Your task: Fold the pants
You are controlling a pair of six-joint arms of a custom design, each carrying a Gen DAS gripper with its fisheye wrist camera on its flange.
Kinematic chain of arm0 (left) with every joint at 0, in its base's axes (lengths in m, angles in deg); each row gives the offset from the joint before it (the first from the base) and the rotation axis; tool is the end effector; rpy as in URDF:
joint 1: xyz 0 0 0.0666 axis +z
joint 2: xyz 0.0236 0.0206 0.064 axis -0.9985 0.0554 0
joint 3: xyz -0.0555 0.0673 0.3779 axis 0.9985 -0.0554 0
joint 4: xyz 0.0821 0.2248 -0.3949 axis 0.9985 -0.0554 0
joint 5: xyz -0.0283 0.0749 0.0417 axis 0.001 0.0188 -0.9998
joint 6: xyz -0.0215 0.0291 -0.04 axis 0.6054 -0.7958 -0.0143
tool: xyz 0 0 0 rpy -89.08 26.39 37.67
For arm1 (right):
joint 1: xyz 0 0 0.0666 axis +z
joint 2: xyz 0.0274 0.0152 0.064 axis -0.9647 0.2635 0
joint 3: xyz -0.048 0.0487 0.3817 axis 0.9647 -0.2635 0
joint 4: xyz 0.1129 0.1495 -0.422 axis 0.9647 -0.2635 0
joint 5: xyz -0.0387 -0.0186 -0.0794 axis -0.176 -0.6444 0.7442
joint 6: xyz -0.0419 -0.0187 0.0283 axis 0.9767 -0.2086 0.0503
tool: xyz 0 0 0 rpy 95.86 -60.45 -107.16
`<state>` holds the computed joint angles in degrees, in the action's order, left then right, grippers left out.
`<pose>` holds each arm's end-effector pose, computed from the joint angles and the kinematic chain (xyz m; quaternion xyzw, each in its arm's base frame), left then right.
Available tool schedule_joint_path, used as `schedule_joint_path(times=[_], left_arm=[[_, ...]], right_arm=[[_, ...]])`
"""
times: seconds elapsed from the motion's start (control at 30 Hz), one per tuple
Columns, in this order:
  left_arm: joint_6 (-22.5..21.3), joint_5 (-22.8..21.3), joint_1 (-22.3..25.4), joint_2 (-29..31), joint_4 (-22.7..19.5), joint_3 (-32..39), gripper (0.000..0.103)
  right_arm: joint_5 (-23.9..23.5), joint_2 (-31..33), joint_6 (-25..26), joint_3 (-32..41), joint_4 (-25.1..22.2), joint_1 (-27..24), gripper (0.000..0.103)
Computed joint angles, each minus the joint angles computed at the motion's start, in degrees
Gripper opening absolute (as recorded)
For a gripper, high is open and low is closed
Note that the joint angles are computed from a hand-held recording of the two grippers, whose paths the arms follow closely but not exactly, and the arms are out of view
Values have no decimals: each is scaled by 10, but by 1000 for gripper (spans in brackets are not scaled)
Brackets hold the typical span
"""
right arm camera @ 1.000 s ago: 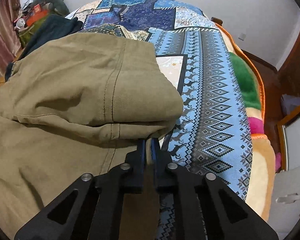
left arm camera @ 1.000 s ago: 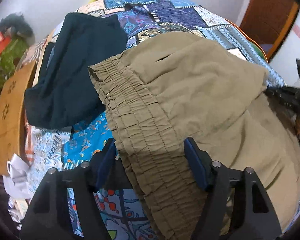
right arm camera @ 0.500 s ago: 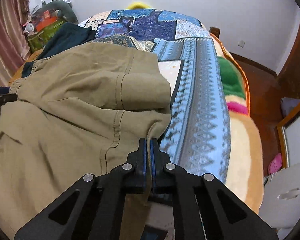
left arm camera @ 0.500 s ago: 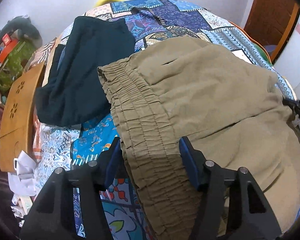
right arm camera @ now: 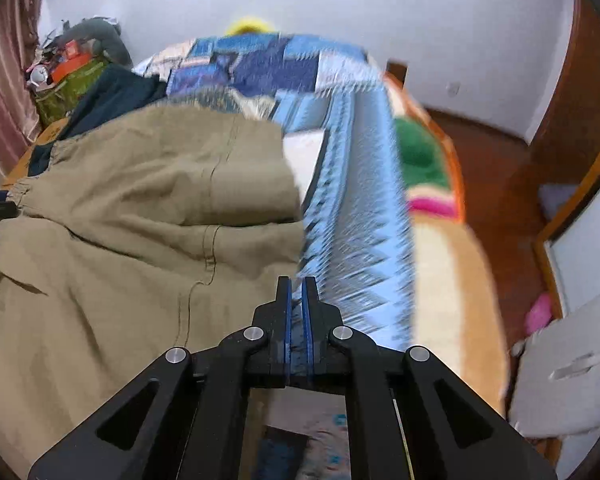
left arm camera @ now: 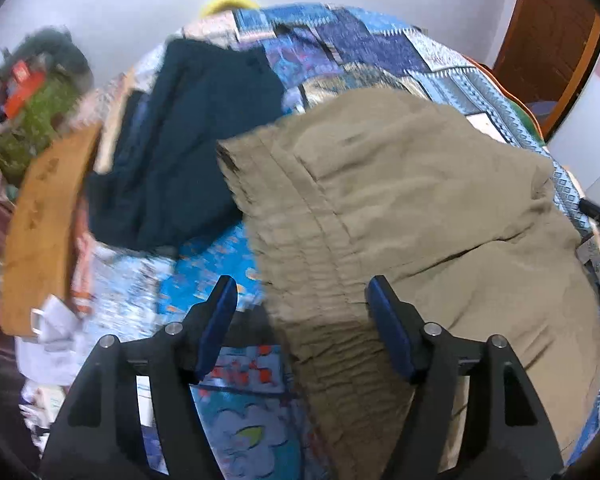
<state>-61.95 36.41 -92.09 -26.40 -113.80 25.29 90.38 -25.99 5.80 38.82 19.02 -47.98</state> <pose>0.4144 -0.0361 0.3366 0.0276 0.9673 0.0203 0.2514 0.3633 0.1793 0.3776 -0.1538 0.9385 0.0506 0.3049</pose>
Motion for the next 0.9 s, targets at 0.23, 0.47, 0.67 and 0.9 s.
schedule_joint_path(times=[0.23,0.47,0.67,0.9], left_arm=[[-5,8,13,1,-1,27,69],[12,50,31,71,-31,73,69],[3,58,28,117,-48,93,69],[1,73,33,129,-40,89,69]], right_arm=[[-50,-9,-12,22,19,-32,6],[-79,26,-22,40,53,-27,49],[-97,74,-16,57,58,-27,55],[-172,124,-43,67,63,-50,55]])
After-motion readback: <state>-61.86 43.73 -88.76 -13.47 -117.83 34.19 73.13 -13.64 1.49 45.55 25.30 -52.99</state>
